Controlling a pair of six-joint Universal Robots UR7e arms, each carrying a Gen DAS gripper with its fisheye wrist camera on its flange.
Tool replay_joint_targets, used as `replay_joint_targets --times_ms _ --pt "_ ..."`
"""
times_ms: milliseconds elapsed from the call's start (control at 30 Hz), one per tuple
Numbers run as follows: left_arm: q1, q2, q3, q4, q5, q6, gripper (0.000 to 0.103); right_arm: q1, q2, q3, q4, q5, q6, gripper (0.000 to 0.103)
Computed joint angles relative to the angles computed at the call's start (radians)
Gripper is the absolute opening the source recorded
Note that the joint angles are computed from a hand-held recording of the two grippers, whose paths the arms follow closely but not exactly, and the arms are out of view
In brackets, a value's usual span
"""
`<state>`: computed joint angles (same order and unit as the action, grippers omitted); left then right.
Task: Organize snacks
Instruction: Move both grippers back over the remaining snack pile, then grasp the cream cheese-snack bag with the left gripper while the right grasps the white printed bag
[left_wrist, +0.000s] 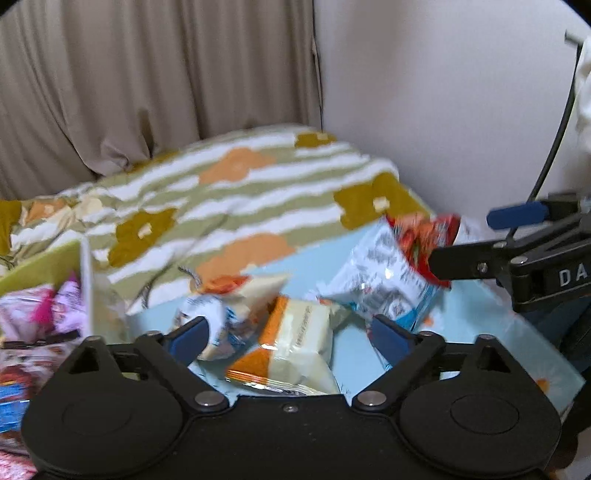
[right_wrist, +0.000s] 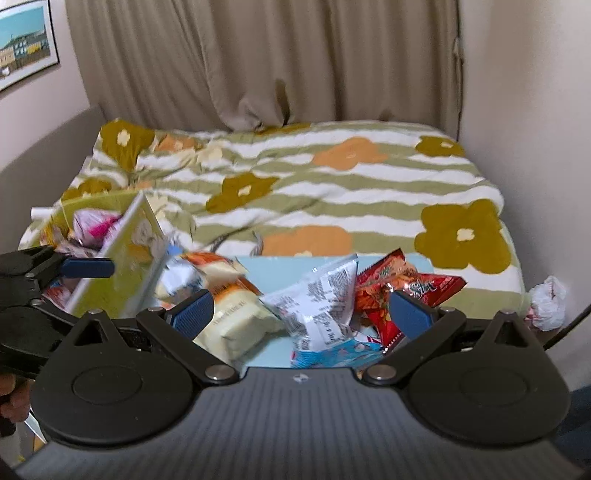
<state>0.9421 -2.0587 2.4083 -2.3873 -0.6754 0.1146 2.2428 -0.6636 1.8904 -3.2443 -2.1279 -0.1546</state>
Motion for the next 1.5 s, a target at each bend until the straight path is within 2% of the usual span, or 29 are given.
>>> replay_joint_targets --times_ms 133,300,533,633,700,800,1067,1200,1500 --pt "0.074 0.141 0.011 -0.149 0.003 0.076 0.085 -0.049 0.029 -0.018 0.01 0.03 -0.061 0.103" --pt "0.116 0.257 0.014 -0.275 0.021 0.154 0.084 -0.092 0.054 -0.035 0.025 0.069 -0.113 0.103" --pt "0.155 0.348 0.006 -0.339 0.038 0.176 0.084 -0.129 0.072 -0.058 0.062 0.116 -0.16 0.103" --pt "0.165 0.366 0.003 -0.347 0.057 0.167 0.079 -0.14 0.081 -0.073 0.089 0.133 -0.175 0.103" --pt "0.165 0.371 0.003 -0.348 0.071 0.164 0.074 -0.144 0.088 -0.077 0.096 0.139 -0.189 0.103" --pt "0.172 0.359 -0.005 -0.312 0.054 0.147 0.069 -0.147 0.096 -0.087 0.121 0.144 -0.2 0.1" --pt "0.186 0.342 -0.011 -0.273 0.036 0.106 0.066 -0.156 0.12 -0.104 0.134 0.143 -0.209 0.097" --pt "0.176 0.313 -0.016 -0.203 0.033 0.05 0.063 -0.157 0.13 -0.111 0.132 0.135 -0.209 0.096" --pt "0.121 0.197 0.031 -0.035 0.05 -0.097 0.062 -0.157 0.135 -0.114 0.139 0.124 -0.207 0.092"
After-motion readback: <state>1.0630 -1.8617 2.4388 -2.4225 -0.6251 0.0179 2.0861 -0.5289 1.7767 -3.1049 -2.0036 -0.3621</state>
